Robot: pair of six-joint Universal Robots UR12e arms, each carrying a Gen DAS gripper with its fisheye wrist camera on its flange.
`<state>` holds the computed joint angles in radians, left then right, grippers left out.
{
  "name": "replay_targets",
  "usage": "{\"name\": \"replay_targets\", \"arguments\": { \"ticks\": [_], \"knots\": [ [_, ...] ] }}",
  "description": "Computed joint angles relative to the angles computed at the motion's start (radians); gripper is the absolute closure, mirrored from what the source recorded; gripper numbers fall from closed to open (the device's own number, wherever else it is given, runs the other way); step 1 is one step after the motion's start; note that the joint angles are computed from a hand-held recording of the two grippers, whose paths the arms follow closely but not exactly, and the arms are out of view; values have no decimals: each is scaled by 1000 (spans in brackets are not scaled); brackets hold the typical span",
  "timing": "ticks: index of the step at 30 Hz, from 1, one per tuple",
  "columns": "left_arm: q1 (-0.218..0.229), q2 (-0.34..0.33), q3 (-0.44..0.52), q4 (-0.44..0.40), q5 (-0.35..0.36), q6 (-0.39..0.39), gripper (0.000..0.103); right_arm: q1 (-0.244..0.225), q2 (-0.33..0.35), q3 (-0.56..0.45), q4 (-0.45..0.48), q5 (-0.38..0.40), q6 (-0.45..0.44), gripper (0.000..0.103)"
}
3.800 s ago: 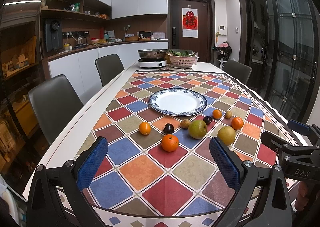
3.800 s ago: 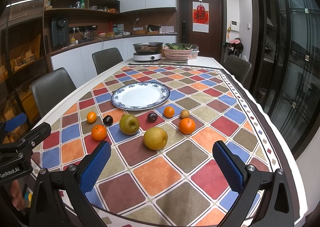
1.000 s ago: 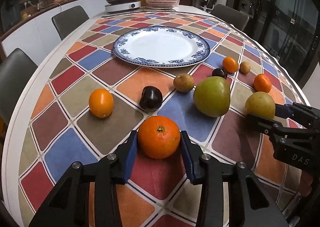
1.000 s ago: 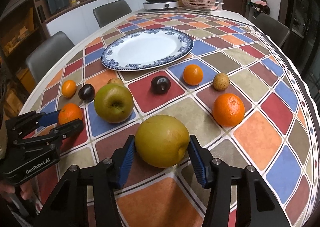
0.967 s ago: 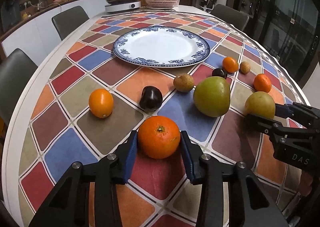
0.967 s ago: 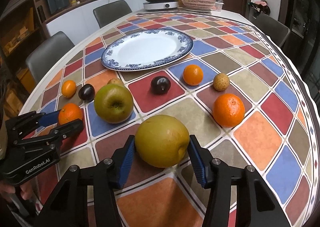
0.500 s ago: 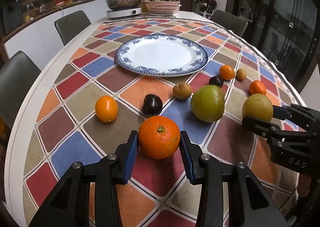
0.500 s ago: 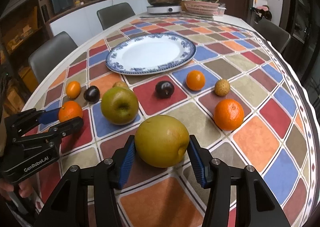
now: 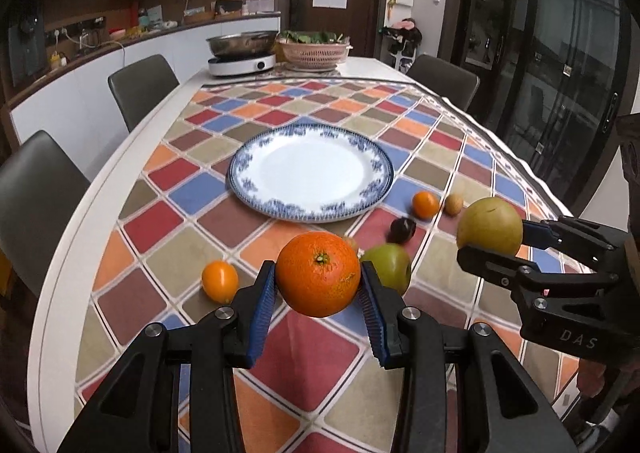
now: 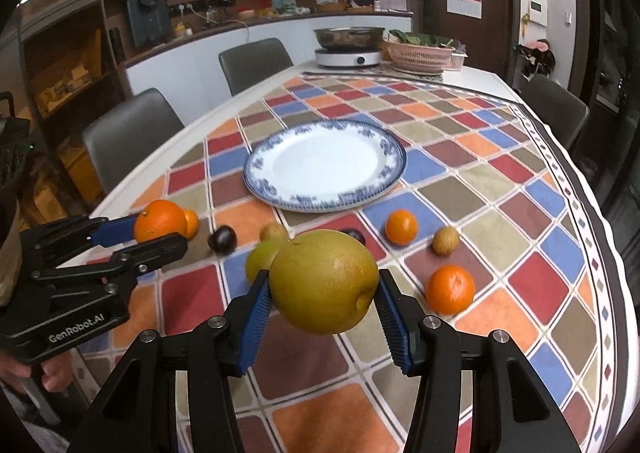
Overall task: Organize fruits
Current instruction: 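Lift and carry the pear with the right tool while the left tool carries the orange to the plate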
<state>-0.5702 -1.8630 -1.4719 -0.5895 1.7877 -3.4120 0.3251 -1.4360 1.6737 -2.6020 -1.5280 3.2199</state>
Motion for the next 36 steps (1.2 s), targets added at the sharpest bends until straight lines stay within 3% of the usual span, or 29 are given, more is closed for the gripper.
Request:
{"name": "replay_targets", "arguments": {
  "ticks": [8,21,36],
  "knots": [
    [10,-27,58,18,10,41,63,-20,29,-63,20,62,-27,51],
    [55,-102,181,5,-41,102,63,-37,121,-214,49,68,-98,51],
    [113,-211,332,-99,-142,158,63,-56,263,-407,186,98,-144,51]
  ]
}}
